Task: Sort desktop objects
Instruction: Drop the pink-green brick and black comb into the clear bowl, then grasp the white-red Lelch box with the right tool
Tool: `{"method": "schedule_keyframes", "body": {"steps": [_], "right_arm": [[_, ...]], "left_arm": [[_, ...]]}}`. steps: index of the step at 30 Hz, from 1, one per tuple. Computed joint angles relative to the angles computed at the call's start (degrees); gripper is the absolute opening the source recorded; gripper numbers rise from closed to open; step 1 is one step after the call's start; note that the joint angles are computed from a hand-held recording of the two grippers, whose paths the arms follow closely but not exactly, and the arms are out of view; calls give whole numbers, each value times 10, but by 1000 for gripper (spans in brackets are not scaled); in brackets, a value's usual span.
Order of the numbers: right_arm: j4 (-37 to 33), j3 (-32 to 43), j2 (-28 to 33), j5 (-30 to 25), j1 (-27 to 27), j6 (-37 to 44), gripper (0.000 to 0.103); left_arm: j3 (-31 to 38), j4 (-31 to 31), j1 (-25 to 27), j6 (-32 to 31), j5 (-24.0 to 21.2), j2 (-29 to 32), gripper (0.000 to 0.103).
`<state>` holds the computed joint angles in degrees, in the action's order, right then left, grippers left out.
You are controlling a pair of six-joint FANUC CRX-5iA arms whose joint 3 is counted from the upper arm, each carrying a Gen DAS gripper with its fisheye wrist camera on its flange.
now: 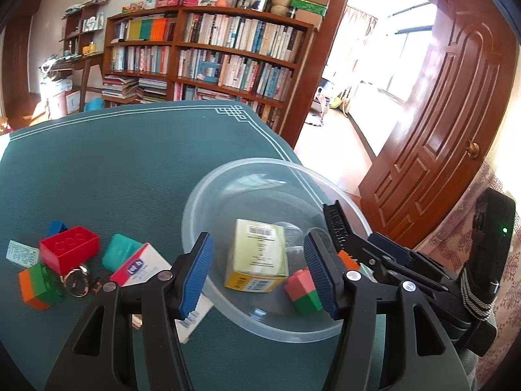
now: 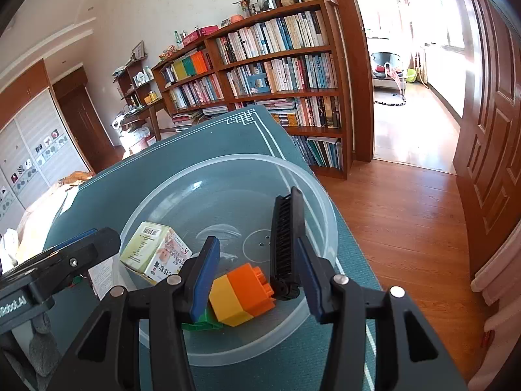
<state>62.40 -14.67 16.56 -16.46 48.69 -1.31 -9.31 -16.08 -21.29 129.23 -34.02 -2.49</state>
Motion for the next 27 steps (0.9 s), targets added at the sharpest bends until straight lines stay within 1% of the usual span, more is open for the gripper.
{"method": "schedule_keyframes", "body": {"steps": [6,9,11,14,16,20,24,27], "right_arm": [[36,-14,-11,18,4,-31,55],[70,-29,-22,40,3,-66,59],[84,-37,-28,57,2,-81,63],[84,-46,-35,72,12,-78,63],[74,-51,-39,77,24,-66,63],[11,-50,-43,75,53,-7,63],[-64,-36,-39,57,83,57,63],[-105,-28,-36,41,101,93,63]], "left_arm": [[-21,-30,34,49,-23,-27,61],[-27,-46,45,65,-36,-35,61],[-29,-52,52,67,-41,-37,61],[-24,-58,63,62,-49,-31,61],[-19,-50,74,46,-48,-22,61],[2,-40,87,12,-58,10,61],[22,-8,100,-43,-77,49,61],[14,3,99,-81,-73,52,61]]}}
